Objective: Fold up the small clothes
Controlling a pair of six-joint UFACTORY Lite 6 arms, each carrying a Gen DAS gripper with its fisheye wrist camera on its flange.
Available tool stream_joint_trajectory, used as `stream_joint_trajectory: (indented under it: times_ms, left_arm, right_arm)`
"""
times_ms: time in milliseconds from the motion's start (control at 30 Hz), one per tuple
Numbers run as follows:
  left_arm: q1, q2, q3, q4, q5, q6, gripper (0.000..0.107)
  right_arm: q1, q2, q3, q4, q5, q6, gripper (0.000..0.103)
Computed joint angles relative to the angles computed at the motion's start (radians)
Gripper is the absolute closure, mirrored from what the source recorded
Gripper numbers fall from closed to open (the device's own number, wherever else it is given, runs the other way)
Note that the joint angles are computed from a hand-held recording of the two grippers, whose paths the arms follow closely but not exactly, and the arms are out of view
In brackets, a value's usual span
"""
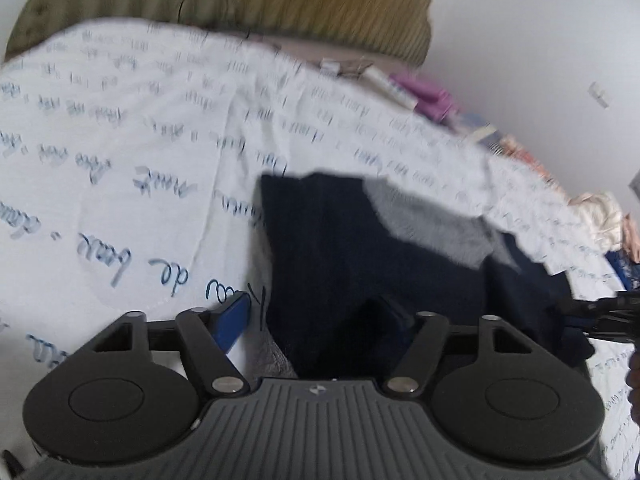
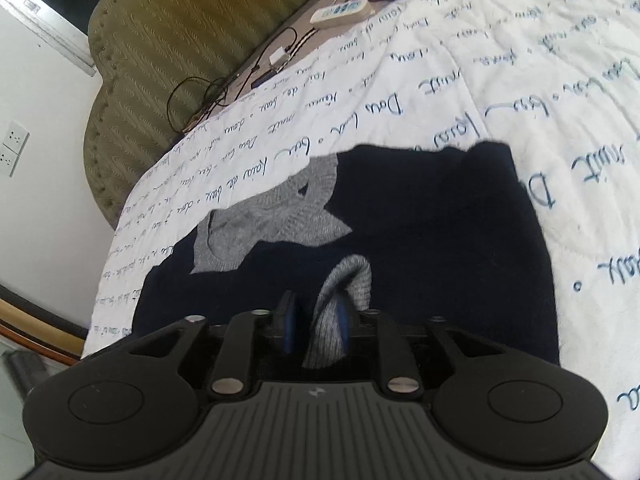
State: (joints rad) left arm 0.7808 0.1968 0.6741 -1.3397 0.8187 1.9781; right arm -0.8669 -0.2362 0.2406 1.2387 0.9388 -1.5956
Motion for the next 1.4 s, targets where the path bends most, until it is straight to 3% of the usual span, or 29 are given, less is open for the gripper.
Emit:
stream_joint_trajectory:
  times_ms: [67, 133, 167, 367, 433, 467, 500, 600, 733, 833, 967, 1167, 1333, 1400]
  left_arm:
    - [0.005, 0.015, -0.017, -0.056, 0.001, 0.068, 0.033]
    - [0.006, 0.0, -0.056, -0.116, -0.007, 0.15, 0.035]
    - [0.001, -0.017, -0.081, -0.154, -0.02, 0.193, 0.042]
    - [-0.068, -0.106, -0.16, -0.287, -0.086, 0.29, 0.057]
    - [-0.076, -0.136, -0.208, -0.368, -0.092, 0.393, 0.063]
    - [-0.078, -0.148, -0.236, -0.418, -0.088, 0.461, 0.064]
    - [-0.08, -0.156, -0.258, -0.462, -0.081, 0.519, 0.064]
    - [-0.07, -0.152, -0.286, -0.518, -0.054, 0.601, 0.064]
    - [-0.048, -0.13, -0.284, -0.514, -0.026, 0.617, 0.064]
    - [-0.055, -0.129, -0.29, -0.536, -0.025, 0.638, 0.064]
    - [-0.052, -0.123, -0.29, -0.537, -0.02, 0.642, 0.064]
    - [-0.055, -0.142, -0.301, -0.541, -0.03, 0.649, 0.064]
    - [-0.06, -0.17, -0.166, -0.281, -0.085, 0.31, 0.06]
    - [-0.096, -0.172, -0.12, -0.332, -0.123, 0.274, 0.052]
  right_arm:
    - [-0.046, 0.016, -0.002, 0.0, 0.028, -0.022, 0.068]
    - [-0.089, 0.033, 0.003, -0.009, 0.053, -0.036, 0.053]
    - [-0.092, 0.038, 0.005, -0.008, 0.054, -0.042, 0.051]
    - [0.049, 0.055, -0.014, 0.035, -0.038, -0.044, 0.052]
    - [0.103, 0.029, -0.047, 0.103, -0.074, -0.085, 0.058]
    - [0.13, 0.014, -0.061, 0.134, -0.095, -0.104, 0.077]
    - [0.149, -0.002, -0.074, 0.155, -0.112, -0.122, 0.087]
    - [0.153, -0.097, -0.111, 0.148, -0.116, -0.134, 0.09]
    - [-0.001, -0.254, -0.063, -0.007, 0.001, -0.052, 0.09]
    - [-0.137, -0.227, 0.042, -0.092, 0.046, -0.058, 0.09]
    - [-0.237, -0.055, 0.141, -0.139, -0.038, -0.141, 0.09]
    - [-0.254, 0.086, 0.129, -0.119, -0.14, -0.258, 0.09]
    - [-0.327, 0.107, 0.14, -0.187, -0.094, -0.258, 0.09]
    - [-0.328, 0.132, 0.153, -0.189, -0.09, -0.243, 0.088]
